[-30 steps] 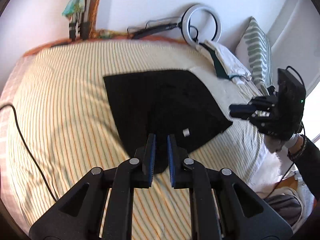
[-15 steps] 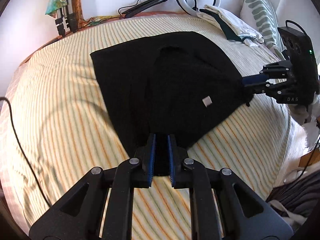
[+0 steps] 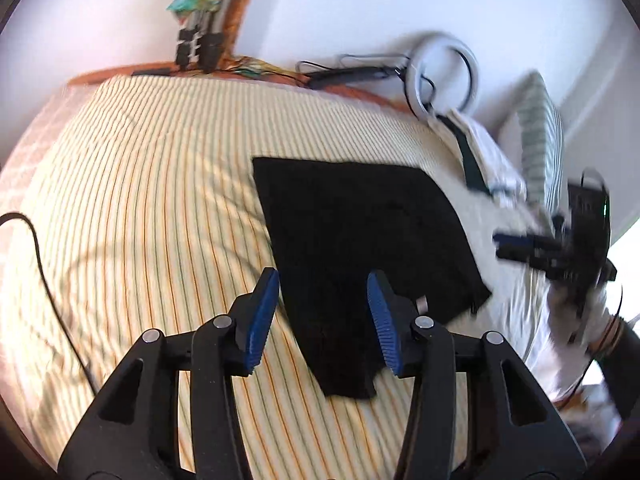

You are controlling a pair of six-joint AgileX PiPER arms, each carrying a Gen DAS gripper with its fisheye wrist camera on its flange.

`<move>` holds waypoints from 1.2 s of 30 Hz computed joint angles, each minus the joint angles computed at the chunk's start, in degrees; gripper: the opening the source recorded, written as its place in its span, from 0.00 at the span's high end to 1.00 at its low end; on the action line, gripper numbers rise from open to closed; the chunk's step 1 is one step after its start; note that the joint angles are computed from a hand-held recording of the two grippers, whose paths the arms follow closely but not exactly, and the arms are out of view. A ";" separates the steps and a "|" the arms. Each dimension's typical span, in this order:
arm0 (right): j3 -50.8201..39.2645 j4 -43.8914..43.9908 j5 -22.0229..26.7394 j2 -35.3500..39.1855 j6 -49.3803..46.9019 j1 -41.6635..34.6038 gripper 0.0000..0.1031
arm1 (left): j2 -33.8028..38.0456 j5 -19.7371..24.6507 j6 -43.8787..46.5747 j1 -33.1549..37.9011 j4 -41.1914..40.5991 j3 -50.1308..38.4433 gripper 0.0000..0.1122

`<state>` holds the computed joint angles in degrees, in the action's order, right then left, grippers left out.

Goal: Fold small clothes

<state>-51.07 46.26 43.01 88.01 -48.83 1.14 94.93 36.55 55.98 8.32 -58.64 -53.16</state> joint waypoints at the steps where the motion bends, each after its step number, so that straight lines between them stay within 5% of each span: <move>1: -0.54 1.08 0.89 1.34 -0.49 -0.57 0.49 | 2.70 1.71 -0.57 1.08 -1.29 -2.29 0.58; 7: -2.96 5.02 4.31 8.87 -2.56 -2.17 0.49 | 15.31 10.31 -5.11 4.11 -3.69 -13.08 0.58; 27: -15.92 21.37 13.77 27.65 -6.06 -6.89 0.67 | 27.03 11.85 -11.27 -0.05 -3.98 -27.64 0.59; 30: -16.35 21.33 12.26 27.44 -5.39 -5.03 0.71 | 27.06 9.67 -12.97 -1.16 -2.02 -28.32 0.73; 32: -17.01 19.40 10.55 27.11 -3.91 -3.50 0.86 | 27.03 8.89 -13.72 -1.47 -0.87 -28.30 0.90; 36: -15.42 18.28 7.63 24.93 -4.09 -2.11 0.91 | 25.24 5.59 -11.32 -2.28 -1.11 -26.03 0.95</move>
<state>-66.49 64.54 50.64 112.94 -52.92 -0.97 120.16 42.13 44.66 6.04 -59.75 -79.20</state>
